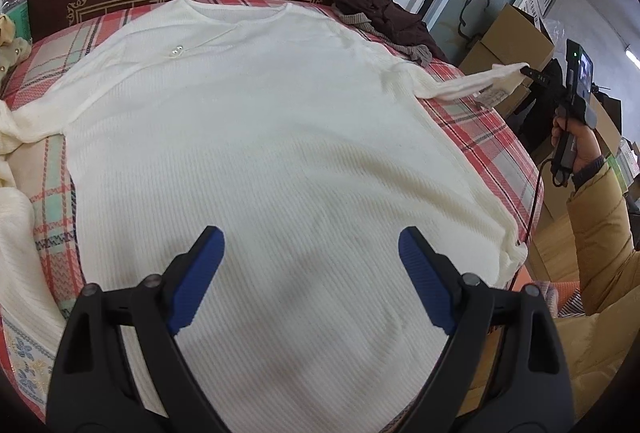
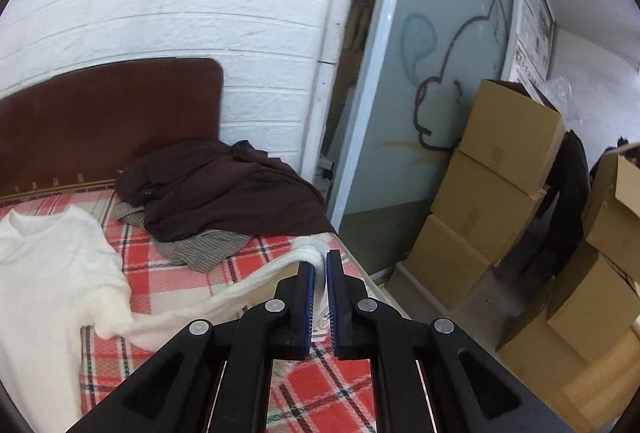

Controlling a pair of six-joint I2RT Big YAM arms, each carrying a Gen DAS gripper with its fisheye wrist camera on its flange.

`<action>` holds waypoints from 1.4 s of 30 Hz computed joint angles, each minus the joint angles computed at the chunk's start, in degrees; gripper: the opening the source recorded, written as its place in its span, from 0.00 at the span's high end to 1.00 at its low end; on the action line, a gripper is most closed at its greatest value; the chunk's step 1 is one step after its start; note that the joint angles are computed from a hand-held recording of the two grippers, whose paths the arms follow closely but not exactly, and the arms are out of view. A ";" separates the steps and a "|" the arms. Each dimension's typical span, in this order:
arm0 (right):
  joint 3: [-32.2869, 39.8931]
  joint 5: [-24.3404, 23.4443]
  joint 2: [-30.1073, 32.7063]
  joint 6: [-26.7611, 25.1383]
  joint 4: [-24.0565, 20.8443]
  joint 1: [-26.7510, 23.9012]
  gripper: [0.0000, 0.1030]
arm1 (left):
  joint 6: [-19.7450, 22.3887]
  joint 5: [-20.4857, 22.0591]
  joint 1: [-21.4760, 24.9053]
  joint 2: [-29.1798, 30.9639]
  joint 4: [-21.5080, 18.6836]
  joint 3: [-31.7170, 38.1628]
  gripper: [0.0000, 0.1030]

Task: Fold clothes
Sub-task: 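Grasp the cardigan sleeve cuff with the right gripper and lift it, then fold the sleeve across the cardigan body with the right gripper and release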

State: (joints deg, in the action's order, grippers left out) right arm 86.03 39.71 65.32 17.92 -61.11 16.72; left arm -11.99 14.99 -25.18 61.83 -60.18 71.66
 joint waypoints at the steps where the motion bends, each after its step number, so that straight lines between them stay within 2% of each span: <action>1: -0.88 -2.21 -0.58 0.66 -0.75 -0.60 0.95 | -0.09 0.24 0.08 0.09 -0.01 0.04 0.13; 6: -6.01 -14.47 -3.18 1.77 -6.60 -1.46 0.92 | -0.30 0.67 -0.10 1.27 -0.45 0.49 0.13; 9: -9.07 -21.28 -5.31 3.71 -9.21 -1.77 0.76 | -0.59 1.13 -0.25 2.17 -0.86 1.00 0.13; 11: -10.98 -24.88 -7.17 6.01 -10.35 -2.14 0.59 | -0.62 0.95 -0.60 2.62 -0.94 1.41 0.13; 12: -12.12 -27.31 -8.70 7.81 -9.91 -2.80 0.57 | -0.50 0.85 -0.81 2.74 -0.95 1.57 0.13; 14: -14.64 -32.37 -12.06 11.91 -8.55 -4.52 0.44 | -0.37 0.80 -1.10 3.05 -0.95 1.91 0.13; 15: -16.03 -34.01 -13.79 14.10 -7.10 -5.29 0.40 | -0.38 0.81 -1.26 3.29 -0.98 2.09 0.13; 16: -17.29 -35.71 -15.11 16.20 -5.16 -6.52 0.30 | -0.39 0.81 -1.43 3.53 -1.00 2.28 0.13; 17: -18.47 -37.48 -16.25 18.31 -3.13 -7.96 0.25 | -0.40 0.81 -1.59 3.78 -1.03 2.48 0.13; 20: -21.08 -40.51 -17.35 24.10 2.60 -12.04 0.24 | -0.49 0.43 -2.37 4.40 -1.13 3.12 0.13; 22: -21.66 -41.89 -15.75 26.75 5.03 -14.76 0.24 | -0.50 0.10 -2.96 4.39 -1.09 3.38 0.13; 25: -23.24 -43.40 -14.08 27.70 11.12 -16.65 0.24 | -0.33 -0.39 -3.66 4.04 -1.23 3.45 0.13; 26: -22.68 -43.17 -13.06 26.30 11.12 -16.53 0.28 | -0.26 -0.61 -3.81 3.97 -1.39 3.47 0.13; 27: -21.92 -42.98 -11.99 24.57 10.81 -16.36 0.37 | -0.19 -0.84 -3.97 3.90 -1.55 3.50 0.13; 28: -21.52 -45.12 -10.96 23.15 10.72 -16.80 0.71 | -0.23 -0.93 -3.99 3.90 -1.67 3.50 0.13; 29: -21.33 -48.33 -9.99 22.17 10.48 -17.55 0.95 | -0.40 -1.06 -3.99 3.92 -1.68 3.47 0.13; 31: -20.18 -48.32 -8.54 20.41 8.99 -16.91 0.95 | -0.72 -1.05 -3.77 4.11 -1.72 3.58 0.13; 35: -15.02 -42.42 -7.66 15.54 7.44 -13.38 0.95 | -1.26 -0.54 -3.30 4.46 -1.57 3.73 0.13; 42: 1.92 -37.57 0.23 6.59 5.35 -8.12 0.95 | -1.35 0.53 -2.27 4.25 -0.27 3.37 0.13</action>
